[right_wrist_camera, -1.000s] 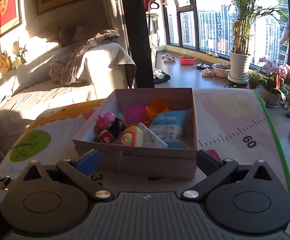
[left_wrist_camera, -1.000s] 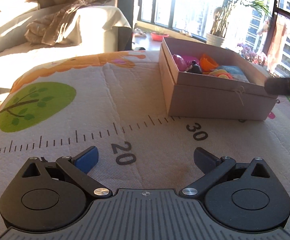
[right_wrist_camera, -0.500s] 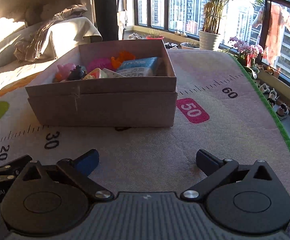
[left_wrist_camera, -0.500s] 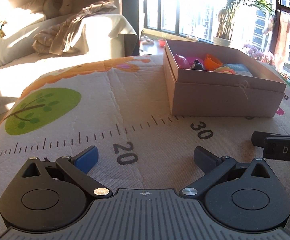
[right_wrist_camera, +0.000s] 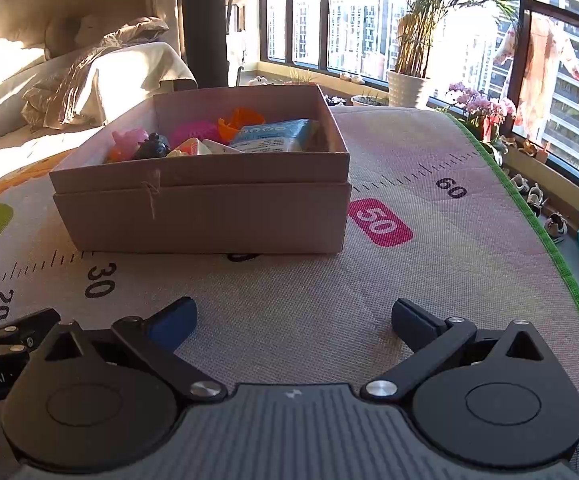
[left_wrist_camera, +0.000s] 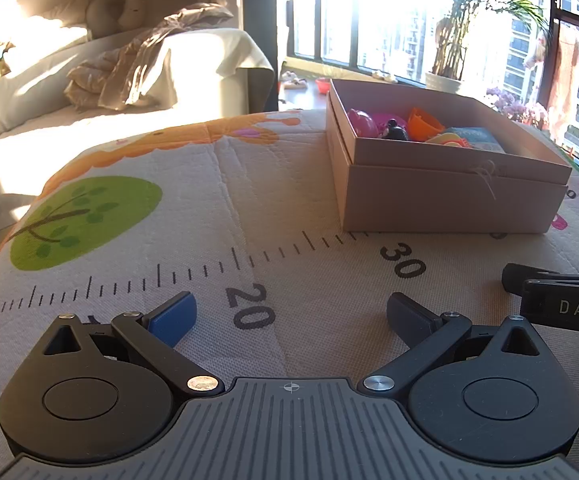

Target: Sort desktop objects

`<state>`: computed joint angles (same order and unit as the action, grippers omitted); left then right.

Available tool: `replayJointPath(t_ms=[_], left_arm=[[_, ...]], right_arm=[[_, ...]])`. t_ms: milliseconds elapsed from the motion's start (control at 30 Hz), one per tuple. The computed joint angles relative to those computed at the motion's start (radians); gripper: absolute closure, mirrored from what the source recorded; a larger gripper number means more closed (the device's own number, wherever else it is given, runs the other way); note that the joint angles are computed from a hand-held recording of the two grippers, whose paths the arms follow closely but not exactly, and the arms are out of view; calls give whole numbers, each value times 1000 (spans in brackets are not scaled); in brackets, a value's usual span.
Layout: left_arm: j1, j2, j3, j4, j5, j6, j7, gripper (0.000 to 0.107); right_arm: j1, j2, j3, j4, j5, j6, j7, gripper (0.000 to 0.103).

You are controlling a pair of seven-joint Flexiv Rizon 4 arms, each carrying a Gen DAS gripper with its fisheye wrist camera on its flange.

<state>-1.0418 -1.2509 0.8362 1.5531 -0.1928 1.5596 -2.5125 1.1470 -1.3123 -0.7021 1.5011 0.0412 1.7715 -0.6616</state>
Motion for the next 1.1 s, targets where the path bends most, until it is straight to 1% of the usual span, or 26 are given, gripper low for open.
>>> replayJointPath(t_ms=[1100], left_arm=[[2,3,1,-6,25,-10,-18,4]], right_arm=[[1,0,0,0,1,-1,0,0]])
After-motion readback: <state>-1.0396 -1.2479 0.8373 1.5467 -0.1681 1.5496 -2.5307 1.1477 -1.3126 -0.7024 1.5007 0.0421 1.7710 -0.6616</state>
